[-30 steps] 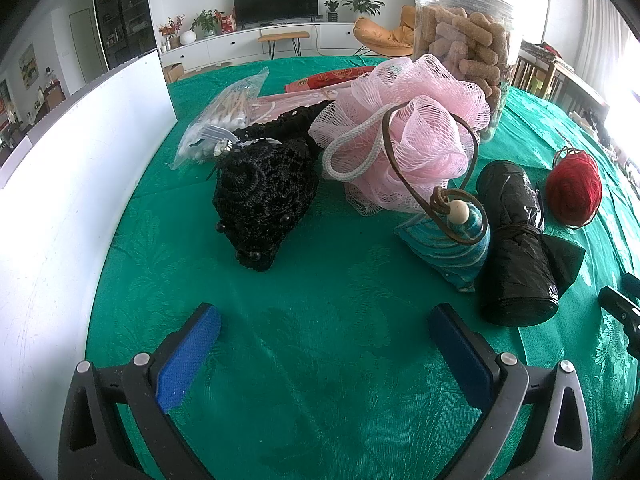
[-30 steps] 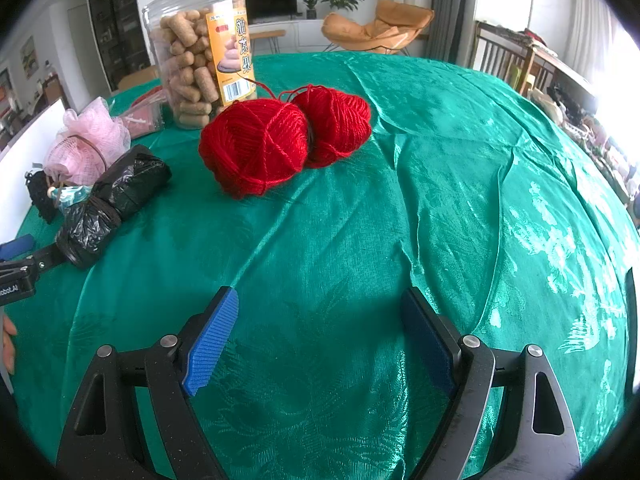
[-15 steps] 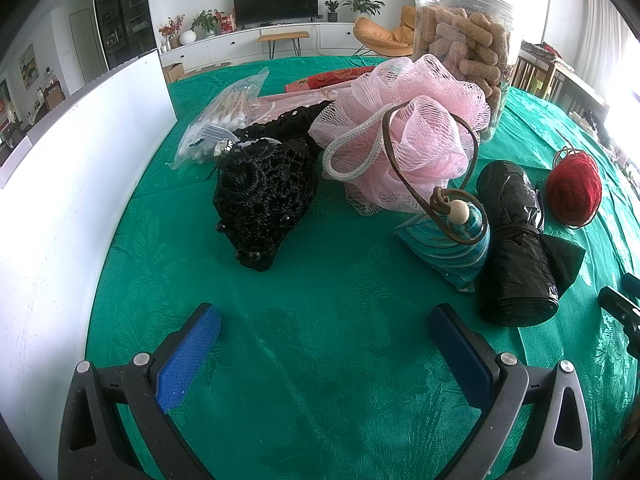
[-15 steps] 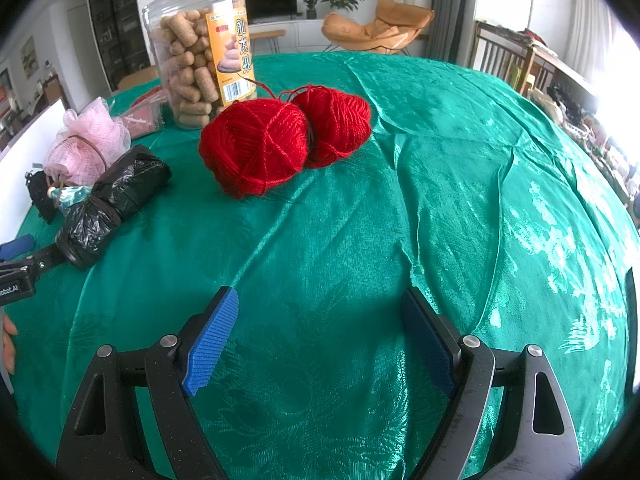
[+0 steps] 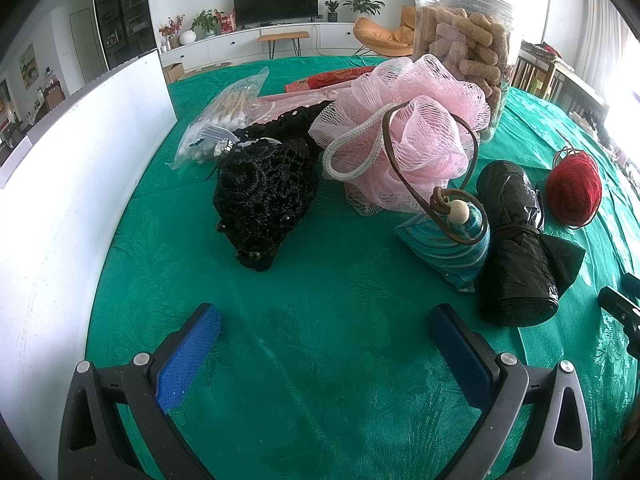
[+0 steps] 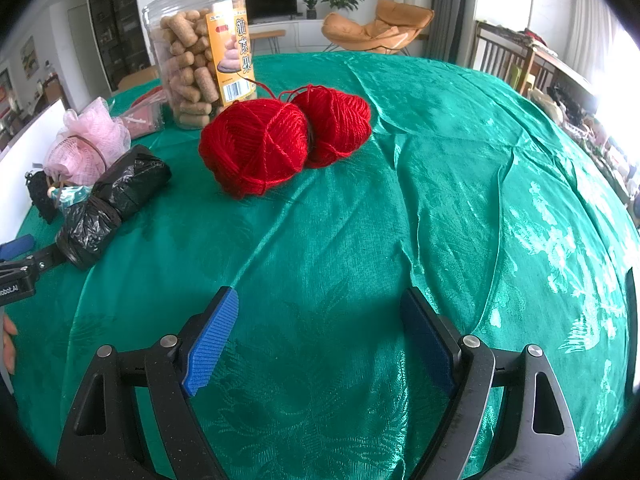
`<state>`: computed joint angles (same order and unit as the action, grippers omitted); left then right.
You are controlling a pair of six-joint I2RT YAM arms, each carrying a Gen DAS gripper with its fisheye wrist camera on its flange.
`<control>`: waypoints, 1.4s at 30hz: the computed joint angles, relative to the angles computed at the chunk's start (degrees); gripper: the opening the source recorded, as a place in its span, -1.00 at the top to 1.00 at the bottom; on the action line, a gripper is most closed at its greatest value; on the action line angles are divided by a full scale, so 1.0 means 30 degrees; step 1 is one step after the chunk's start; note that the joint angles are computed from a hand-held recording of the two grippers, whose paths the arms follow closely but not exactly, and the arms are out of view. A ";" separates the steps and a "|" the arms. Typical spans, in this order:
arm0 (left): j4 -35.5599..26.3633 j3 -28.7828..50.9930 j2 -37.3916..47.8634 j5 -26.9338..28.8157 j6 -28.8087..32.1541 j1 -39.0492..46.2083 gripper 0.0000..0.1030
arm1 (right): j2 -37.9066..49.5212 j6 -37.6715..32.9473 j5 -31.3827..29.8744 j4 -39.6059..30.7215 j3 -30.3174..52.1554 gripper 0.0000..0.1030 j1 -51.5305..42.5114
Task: Organize soft objects
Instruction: 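Grasp the black lace fabric with white ribbon using the left tool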
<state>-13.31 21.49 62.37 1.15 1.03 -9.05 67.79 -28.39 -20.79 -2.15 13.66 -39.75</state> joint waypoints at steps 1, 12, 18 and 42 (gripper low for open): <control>0.0000 0.0000 0.0000 0.0000 0.0000 0.0000 -1.00 | -0.0053 0.0018 0.0010 -0.0034 -0.0012 -0.66 0.0022; -0.4284 -0.0592 -0.3685 0.1690 0.1835 0.0820 -1.00 | -0.0017 0.0005 -0.0005 0.0002 -0.0011 -0.66 0.0007; -0.7235 0.1387 -0.4976 0.5627 0.3018 0.5067 -1.00 | 0.0005 -0.0003 -0.0014 0.0010 -0.0001 -0.66 0.0000; -0.7788 0.1401 -0.3428 0.4136 0.2488 0.4255 0.00 | -0.0271 0.0033 -0.0049 -0.0165 -0.0093 -0.68 0.0072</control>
<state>-36.67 25.69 52.08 13.56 8.49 3.71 66.98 -28.30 -20.94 -2.65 13.38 -39.53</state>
